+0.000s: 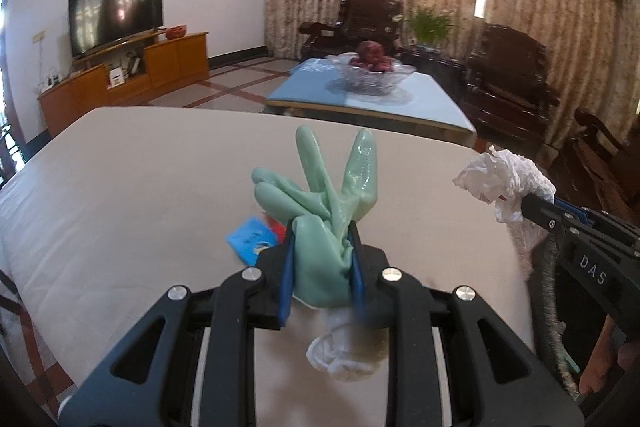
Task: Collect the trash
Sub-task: 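Lift the glove and tissue and carry them over the bin, then open both tools over the bin to drop the glove and tissue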
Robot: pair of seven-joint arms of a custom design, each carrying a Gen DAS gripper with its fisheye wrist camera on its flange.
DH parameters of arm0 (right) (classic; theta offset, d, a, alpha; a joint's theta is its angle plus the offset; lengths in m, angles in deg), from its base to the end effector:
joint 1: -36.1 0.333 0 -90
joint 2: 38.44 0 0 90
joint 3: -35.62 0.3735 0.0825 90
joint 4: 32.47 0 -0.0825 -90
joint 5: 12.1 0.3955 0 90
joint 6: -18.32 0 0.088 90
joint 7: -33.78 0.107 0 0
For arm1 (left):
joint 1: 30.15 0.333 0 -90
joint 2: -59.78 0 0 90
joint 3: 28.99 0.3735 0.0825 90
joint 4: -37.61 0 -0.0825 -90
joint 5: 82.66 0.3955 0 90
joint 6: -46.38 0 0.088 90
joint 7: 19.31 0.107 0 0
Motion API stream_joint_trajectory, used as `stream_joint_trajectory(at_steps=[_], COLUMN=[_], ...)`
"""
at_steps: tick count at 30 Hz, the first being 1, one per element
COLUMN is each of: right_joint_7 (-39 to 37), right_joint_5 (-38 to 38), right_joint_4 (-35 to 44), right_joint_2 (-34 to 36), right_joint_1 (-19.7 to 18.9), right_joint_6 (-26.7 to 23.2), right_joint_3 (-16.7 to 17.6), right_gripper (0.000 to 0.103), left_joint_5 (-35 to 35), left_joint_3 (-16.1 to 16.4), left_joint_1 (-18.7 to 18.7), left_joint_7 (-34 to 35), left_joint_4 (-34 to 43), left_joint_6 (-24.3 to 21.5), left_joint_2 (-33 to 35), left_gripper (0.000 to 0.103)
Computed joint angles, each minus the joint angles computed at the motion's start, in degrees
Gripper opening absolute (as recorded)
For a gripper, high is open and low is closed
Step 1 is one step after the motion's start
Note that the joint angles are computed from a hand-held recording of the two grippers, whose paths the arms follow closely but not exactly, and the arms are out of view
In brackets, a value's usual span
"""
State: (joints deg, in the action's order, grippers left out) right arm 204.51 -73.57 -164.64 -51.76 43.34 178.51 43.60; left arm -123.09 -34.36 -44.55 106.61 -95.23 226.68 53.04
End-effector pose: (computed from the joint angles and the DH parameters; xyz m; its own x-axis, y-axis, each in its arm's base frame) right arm 0.4763 0.1773 0.5509 -0.1920 -0.9786 -0.0735 -0.5667 0.1717 -0.8059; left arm 0.5195 -0.1278 0.5393 -0.2908 -0.9554 0.0508 -0.5736 0.1316 -0.8085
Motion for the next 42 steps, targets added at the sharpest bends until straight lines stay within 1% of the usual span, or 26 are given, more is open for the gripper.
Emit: stream_joint_trajectory(at_steps=[5,8,14,15,21,24,26,29,33,36,42], right_joint_7=[-1.3,-1.1,-2.6,-3.1,-5.7,-6.8,-7.5,-8.7,-10.3,-11.5,-12.6], right_joint_5=[2.5,3.5,5.8,6.4,10.2,11.8,12.8,13.9,15.0,15.5,16.5], right_joint_4=[-4.5,-7.3,-12.1,-12.9,-17.3,-19.4,-20.6,-21.9,-23.8,-25.1,-27.1], right_joint_2=[-6.5,-10.3,-17.7,-19.0,-26.5,-30.0,-32.2,-34.7,-38.1,-39.9,-41.9], right_joint_1=[-0.6,-1.8,-3.8,-4.1,-5.8,-6.7,-7.4,-8.4,-9.7,-10.8,-12.7], right_joint_6=[-3.1,-4.2,-6.5,-7.0,-10.3,-12.1,-13.5,-14.9,-16.6,-17.2,-18.3], right_joint_3=[0.2,0.8,1.8,1.8,2.3,2.3,2.1,1.6,0.8,0.1,-0.3], right_gripper=[0.017,0.017,0.017,0.017,0.017,0.017,0.017,0.017,0.017,0.017,0.017], left_joint_5=[-4.2,-7.5,-12.0,-12.1,-14.6,-17.6,-21.1,-25.2,-29.0,-30.9,-34.8], left_joint_3=[1.0,1.8,2.4,1.8,1.1,0.4,0.5,-1.2,-3.7,-6.2,-9.6], left_joint_1=[-4.3,-7.8,-12.9,-13.3,-17.1,-19.2,-20.6,-21.5,-20.8,-20.1,-19.2], left_joint_7=[3.4,6.3,10.3,10.4,12.6,15.6,19.3,23.6,27.7,29.4,33.6], left_joint_4=[-1.5,-2.1,-2.5,-2.8,-3.0,-2.1,-1.8,-0.8,0.4,1.2,2.6], left_joint_6=[-0.4,0.1,0.4,0.3,-1.1,-1.4,-1.8,-2.2,-3.4,-3.5,-3.4], left_joint_2=[-2.2,-3.3,-4.7,-5.1,-5.8,-5.2,-5.2,-4.5,-3.7,-2.8,-0.7], left_gripper=[0.022,0.022,0.022,0.022,0.022,0.022,0.022,0.022,0.022,0.022,0.022])
